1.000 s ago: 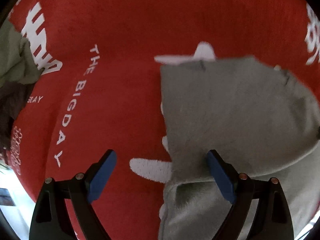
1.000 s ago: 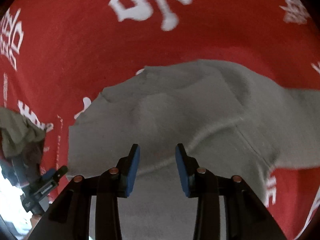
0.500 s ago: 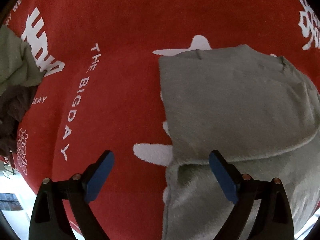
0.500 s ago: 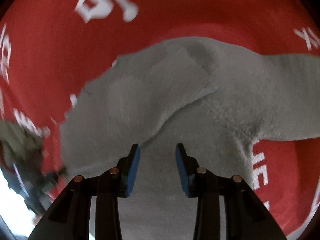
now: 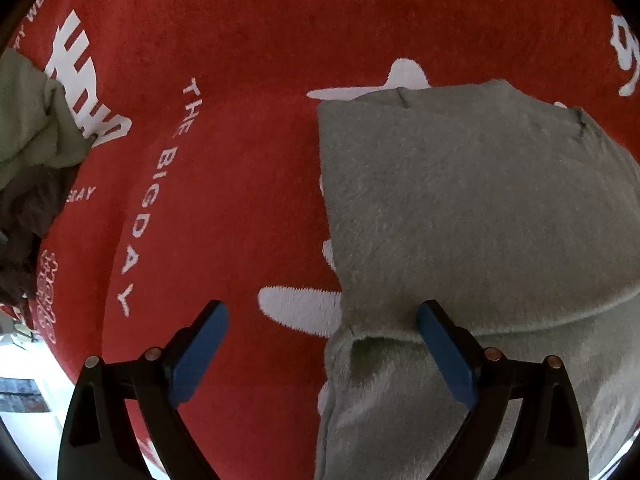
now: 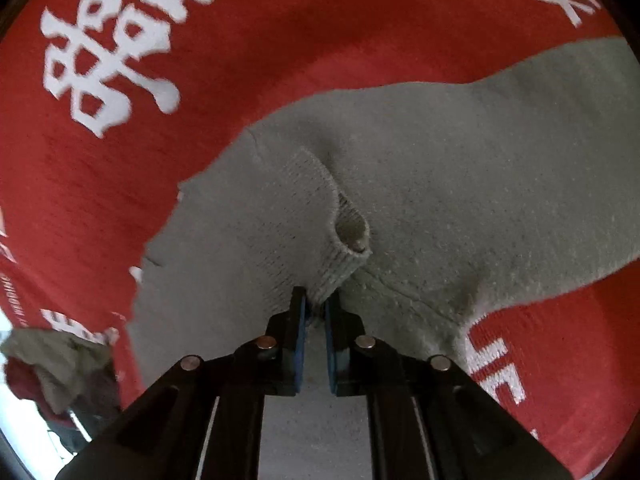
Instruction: Fold small clothes
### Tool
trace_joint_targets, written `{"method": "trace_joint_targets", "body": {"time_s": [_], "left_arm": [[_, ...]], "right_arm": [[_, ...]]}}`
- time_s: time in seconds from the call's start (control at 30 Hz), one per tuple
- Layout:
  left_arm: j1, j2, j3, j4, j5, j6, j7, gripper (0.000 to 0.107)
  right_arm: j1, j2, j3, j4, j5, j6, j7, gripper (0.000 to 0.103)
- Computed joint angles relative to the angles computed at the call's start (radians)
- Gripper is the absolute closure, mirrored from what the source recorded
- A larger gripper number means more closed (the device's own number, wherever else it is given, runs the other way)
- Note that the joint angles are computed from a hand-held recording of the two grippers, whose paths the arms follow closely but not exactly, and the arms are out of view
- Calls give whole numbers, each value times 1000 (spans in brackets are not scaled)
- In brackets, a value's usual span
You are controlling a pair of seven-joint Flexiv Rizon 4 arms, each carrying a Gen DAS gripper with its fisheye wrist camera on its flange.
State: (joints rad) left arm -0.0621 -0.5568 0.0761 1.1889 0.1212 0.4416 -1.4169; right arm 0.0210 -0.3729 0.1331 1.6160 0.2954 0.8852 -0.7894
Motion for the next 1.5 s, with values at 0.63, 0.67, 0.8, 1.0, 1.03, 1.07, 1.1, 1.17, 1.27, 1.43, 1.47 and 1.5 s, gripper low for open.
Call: {"method": "trace_joint_targets", "body": {"time_s": [0.63,0.67,0.8,1.0,1.03,1.07,1.1,1.17,1.27,1.43,1.47,1.5], "left_arm": [[-57,218,-94,164,-108,-196,253,10],[-63,225,-99,170,-110,-200,270,10],[-84,238,-108,175,-110,-210,301,10],[-125,205,-114,131,-86,-218,262,10],[-135,195,-115,116,-81,-225,243,10],[-145,184,-115,100,-75,-230,225,10],[-151,176,-115,89,-70,-234,214,10],[-168,152,-117,59,-59,-246,186,10],[-201,119,-121,10,-44,-272,146,10],[-260,66,-132,-67,-26,-308,114,10],[-270,56,-133,-79,-24,-311,112,10],[-281,44,-135,-95,-21,-317,108,10]], "right_arm": [[127,308,25,214,-5,-133,71,47],[133,315,24,224,-5,-126,88,47],[143,366,20,282,2,-111,145,47],[124,408,-13,333,19,-109,132,47],[118,411,-23,327,29,-139,118,47],[110,413,-31,330,25,-145,110,47],[99,415,-40,332,24,-152,99,47],[81,418,-54,333,28,-159,80,47],[51,421,-75,335,23,-166,43,47],[-4,409,-110,333,34,-174,-20,47],[-13,403,-113,332,37,-173,-31,47],[-24,397,-120,330,43,-170,-46,47]]}}
